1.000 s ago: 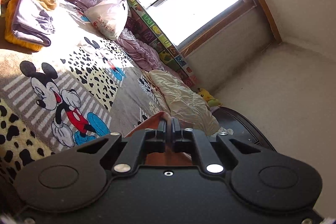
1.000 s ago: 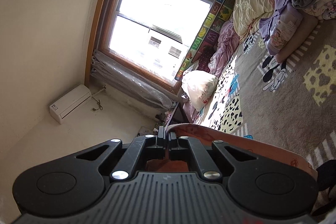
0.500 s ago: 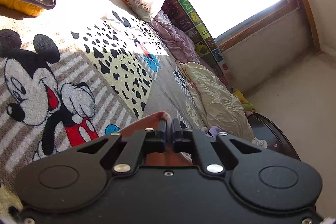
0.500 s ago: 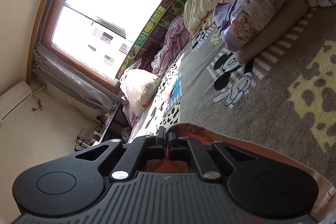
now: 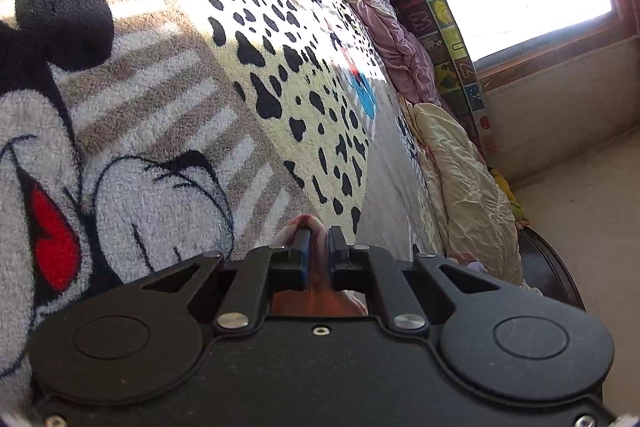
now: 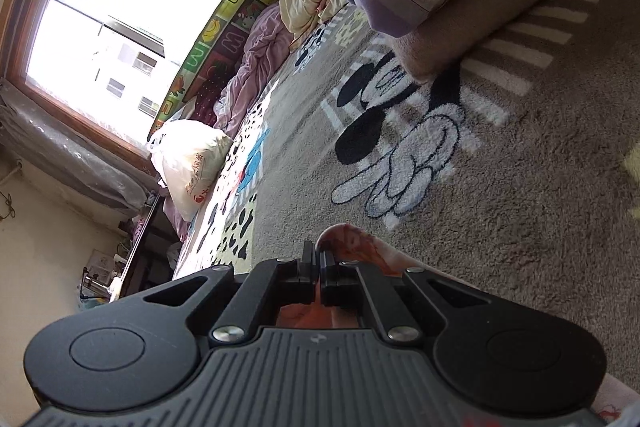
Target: Fold clothes
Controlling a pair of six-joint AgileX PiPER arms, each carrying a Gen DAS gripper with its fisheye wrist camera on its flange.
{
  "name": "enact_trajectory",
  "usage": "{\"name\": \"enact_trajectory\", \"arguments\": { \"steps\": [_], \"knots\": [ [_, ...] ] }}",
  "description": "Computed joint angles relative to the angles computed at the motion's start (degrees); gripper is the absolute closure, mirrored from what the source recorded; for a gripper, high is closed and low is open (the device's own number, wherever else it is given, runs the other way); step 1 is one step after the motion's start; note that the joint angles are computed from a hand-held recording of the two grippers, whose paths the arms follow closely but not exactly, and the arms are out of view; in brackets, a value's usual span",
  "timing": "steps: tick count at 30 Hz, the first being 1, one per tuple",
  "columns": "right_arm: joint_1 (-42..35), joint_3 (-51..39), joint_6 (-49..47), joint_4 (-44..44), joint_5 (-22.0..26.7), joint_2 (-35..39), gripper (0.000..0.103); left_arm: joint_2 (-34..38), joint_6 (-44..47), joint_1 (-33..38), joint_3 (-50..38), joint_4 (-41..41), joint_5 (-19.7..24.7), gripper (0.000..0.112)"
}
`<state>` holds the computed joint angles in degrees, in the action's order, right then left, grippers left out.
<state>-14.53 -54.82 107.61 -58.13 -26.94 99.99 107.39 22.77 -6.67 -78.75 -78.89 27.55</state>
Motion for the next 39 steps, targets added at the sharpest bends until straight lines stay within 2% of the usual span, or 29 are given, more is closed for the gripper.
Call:
{"name": "enact_trajectory", "arguments": {
  "steps": [1,2,5,7,8,9,13,16,19,23,24,25,27,29,31,34,35,39],
  "knots": [
    [-0.03,-1.54,2.64,-2.70,0.66,1.96,0.099,0.34,0.68,0.39,0.09,-1.32,0.55,0.084],
    [-0.24,-2.48,4.90,-4.88,0.32,3.37,0.098,-0.13,3.11,0.82,1.01,-4.33,0.91,0.066],
    [-1.28,-2.37,5.35,-5.30,-2.07,4.21,0.093,-2.75,9.49,1.85,3.02,-8.56,2.04,0.063],
    [-1.82,-1.35,3.97,-5.56,-3.04,2.39,0.076,-4.32,10.12,2.59,3.76,-8.34,3.21,0.063],
    [-2.27,-0.69,4.02,-6.46,-3.17,0.81,0.059,-5.28,10.74,2.92,4.50,-8.60,3.56,0.063],
    [-3.15,0.08,4.98,-7.78,-3.66,-0.81,0.053,-6.24,11.33,3.26,5.23,-8.84,3.92,0.063],
    [-7.72,3.03,8.82,-13.55,-6.56,-6.39,0.053,-10.58,8.87,4.19,8.03,-3.09,3.94,0.063],
    [-12.87,6.93,8.16,-19.59,-9.84,-11.82,0.053,-14.46,4.29,4.49,10.81,7.03,3.36,0.063],
    [-17.69,11.87,6.16,-24.51,-12.50,-16.00,0.053,-18.64,0.65,5.54,15.08,15.69,4.28,0.063],
    [-26.70,23.05,2.14,-25.28,-18.29,-19.95,0.053,-25.51,-3.13,6.59,21.99,26.01,4.85,0.063],
    [-29.22,25.74,0.84,-25.38,-19.97,-20.57,0.060,-27.55,-3.69,6.90,23.91,27.80,4.87,0.063],
    [-31.93,28.50,-0.97,-25.26,-21.91,-22.04,0.062,-29.80,-4.57,7.17,25.91,29.64,4.91,0.063],
    [-34.06,29.64,1.59,-28.27,-21.94,-25.29,0.060,-33.95,-6.46,7.76,29.35,32.57,6.01,0.063],
    [-34.15,30.90,4.56,-31.08,-19.22,-30.67,0.054,-37.95,-8.71,8.08,32.22,34.97,7.84,0.063],
    [-34.96,32.25,7.60,-35.12,-17.34,-35.32,0.053,-42.52,-11.62,8.45,35.25,37.53,10.10,0.063],
    [-40.40,34.52,8.72,-37.49,-22.95,-36.14,0.053,-47.06,-10.54,9.68,39.19,35.18,14.44,0.063],
    [-40.16,34.72,9.04,-37.90,-23.34,-36.25,0.053,-48.70,-12.44,8.84,40.64,36.07,14.05,0.063],
    [-34.83,36.23,10.14,-36.82,-19.11,-38.52,0.055,-51.28,-20.54,4.09,43.45,38.61,8.51,0.063]
  ]
}}
